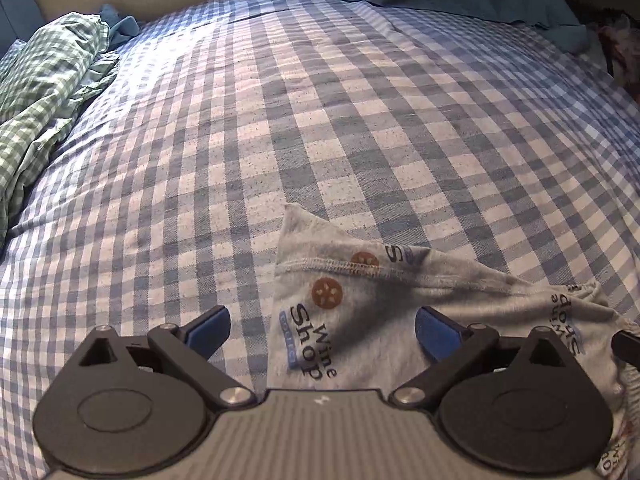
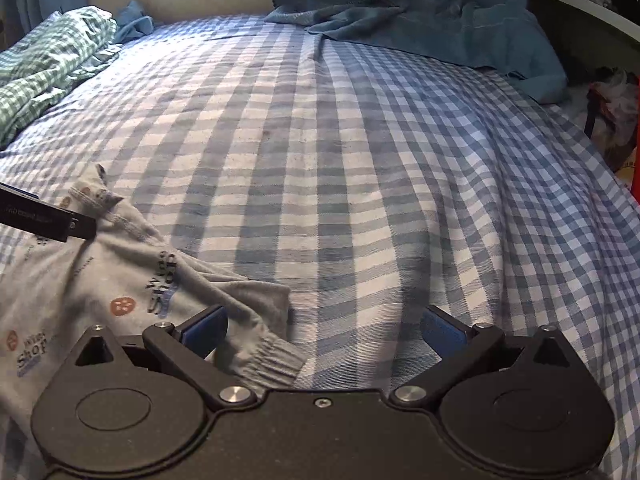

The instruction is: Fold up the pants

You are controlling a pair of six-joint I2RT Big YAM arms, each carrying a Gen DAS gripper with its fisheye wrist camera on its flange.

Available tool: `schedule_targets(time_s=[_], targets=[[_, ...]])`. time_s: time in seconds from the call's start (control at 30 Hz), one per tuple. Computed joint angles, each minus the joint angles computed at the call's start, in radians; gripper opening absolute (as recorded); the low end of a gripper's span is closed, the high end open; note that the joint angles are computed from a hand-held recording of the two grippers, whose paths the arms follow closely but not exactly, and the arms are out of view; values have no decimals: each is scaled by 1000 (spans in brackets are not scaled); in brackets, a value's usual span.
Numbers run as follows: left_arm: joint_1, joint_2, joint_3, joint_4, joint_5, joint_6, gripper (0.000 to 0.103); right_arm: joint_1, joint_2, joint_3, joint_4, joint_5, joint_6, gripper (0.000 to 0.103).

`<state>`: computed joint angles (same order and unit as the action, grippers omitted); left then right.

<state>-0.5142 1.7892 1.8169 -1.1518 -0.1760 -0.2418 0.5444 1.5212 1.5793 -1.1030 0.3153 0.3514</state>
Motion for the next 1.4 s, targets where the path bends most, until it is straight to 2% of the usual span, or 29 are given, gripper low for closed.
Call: schedule_targets(time_s=[0.27,0.5,0.7,0.97,1.4], targets=[[-57,-103,-86,-74,17,-55,102,78,-54,-29,-70,-69,11,102],[-98,-154,-172,-155,10,-75,103,117,-91,-66,-174,-67,66,102],[-109,-195,-231,-182,13,-122,102,105,-123,-94,-212,-92,137,102],[-96,-212,-249,-229,60,-209,102,105,-153,-113,-261,-91,162,102],[-85,-268,-304,-324,92,-276,103,81,-172,-120,-318,-129,227,102]])
